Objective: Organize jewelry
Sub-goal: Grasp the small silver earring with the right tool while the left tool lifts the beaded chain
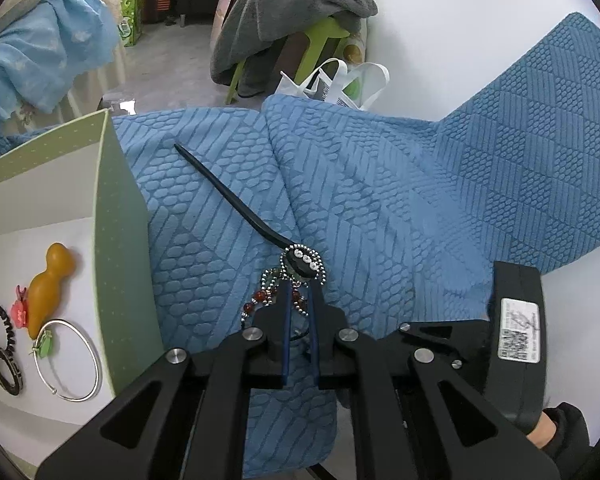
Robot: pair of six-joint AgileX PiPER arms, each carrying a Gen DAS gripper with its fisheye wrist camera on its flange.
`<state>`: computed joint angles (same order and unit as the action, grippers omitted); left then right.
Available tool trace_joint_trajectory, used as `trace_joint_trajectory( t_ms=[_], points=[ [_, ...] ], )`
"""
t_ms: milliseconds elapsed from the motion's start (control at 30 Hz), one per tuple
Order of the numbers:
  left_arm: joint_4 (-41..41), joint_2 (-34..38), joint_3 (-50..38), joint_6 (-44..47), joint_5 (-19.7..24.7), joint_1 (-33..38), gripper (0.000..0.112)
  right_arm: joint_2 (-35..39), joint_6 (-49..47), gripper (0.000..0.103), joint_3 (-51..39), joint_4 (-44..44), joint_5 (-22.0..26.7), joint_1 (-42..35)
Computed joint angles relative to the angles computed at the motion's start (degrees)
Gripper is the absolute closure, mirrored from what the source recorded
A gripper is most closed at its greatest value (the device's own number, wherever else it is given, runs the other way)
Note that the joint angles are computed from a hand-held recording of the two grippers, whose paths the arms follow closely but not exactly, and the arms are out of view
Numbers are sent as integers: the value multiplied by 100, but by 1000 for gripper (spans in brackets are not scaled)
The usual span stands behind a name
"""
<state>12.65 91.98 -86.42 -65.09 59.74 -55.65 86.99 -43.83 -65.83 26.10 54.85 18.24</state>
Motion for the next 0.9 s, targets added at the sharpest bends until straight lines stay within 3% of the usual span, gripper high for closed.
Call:
trace_joint_trajectory(
  t_ms=[233, 367, 700, 900],
  points=[
    [205, 35, -2, -91, 50, -154, 103, -332, -134, 100, 81, 696, 325, -891],
    [167, 142, -78, -15, 56, -250, 103, -526, 55, 100, 225, 565, 116, -1150],
    [105, 776, -479, 263, 214, -423, 102, -215, 569, 100, -128, 716, 65, -1938],
    [177, 1147, -636, 341, 399, -422, 102, -64, 605, 100, -209, 766, 50, -2001]
  ],
)
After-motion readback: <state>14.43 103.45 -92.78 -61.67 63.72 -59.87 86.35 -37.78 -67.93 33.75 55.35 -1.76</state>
